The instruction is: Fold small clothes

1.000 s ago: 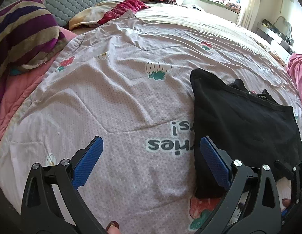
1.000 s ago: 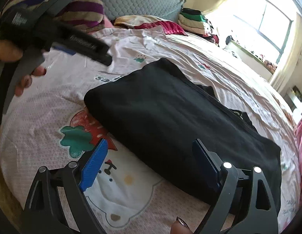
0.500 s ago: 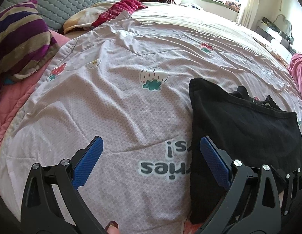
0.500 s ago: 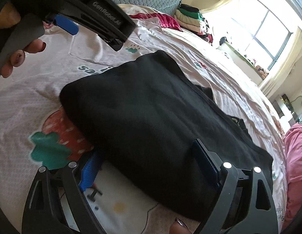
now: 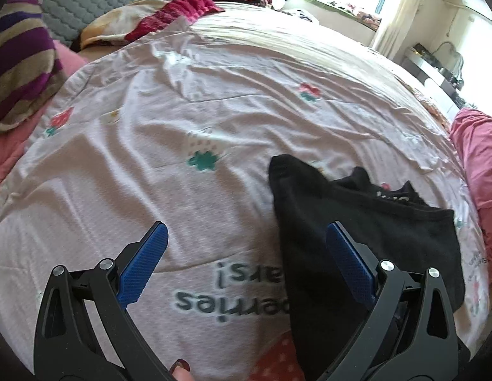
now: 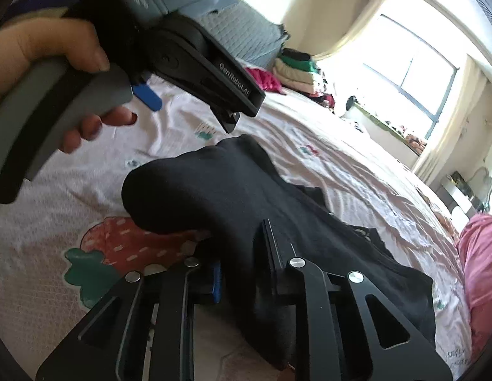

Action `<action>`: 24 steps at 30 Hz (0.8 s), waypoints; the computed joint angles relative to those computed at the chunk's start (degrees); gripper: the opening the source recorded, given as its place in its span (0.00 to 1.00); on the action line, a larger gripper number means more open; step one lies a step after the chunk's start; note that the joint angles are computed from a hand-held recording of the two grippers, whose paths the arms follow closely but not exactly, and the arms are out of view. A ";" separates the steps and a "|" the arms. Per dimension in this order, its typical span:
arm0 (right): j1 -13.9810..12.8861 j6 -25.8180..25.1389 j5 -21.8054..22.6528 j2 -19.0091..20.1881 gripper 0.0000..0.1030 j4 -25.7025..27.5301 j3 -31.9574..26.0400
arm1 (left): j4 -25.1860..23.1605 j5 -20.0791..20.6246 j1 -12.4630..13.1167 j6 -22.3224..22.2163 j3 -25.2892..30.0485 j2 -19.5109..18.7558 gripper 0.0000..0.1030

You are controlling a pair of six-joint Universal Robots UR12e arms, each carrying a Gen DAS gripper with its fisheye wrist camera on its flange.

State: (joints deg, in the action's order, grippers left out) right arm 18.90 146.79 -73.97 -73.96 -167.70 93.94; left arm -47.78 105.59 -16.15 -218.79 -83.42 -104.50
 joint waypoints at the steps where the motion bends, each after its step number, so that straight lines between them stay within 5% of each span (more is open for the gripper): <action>1: -0.05 0.05 -0.10 -0.23 0.17 -0.52 0.29 | 0.66 -1.05 0.01 0.26 0.36 -0.27 0.91; 11: -2.49 4.04 1.32 -1.92 0.09 -3.84 2.18 | 3.47 -10.49 -0.46 -0.21 3.77 -3.17 0.90; 16: -3.81 7.27 2.27 -2.55 0.08 -4.14 2.61 | 4.45 -12.79 -1.47 0.50 6.52 -4.93 0.26; 19: -4.63 9.08 2.85 -2.99 0.08 -4.68 3.05 | 3.78 -11.66 -2.50 2.18 8.89 -6.02 0.16; 24: -5.95 12.16 3.59 -3.90 0.08 -6.15 4.10 | 2.57 -10.52 -4.06 4.58 13.39 -8.10 0.14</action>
State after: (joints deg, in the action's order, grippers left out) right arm 12.96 158.96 -70.39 -77.86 -173.85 98.05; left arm -45.22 95.07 -20.21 -214.20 -70.02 -112.60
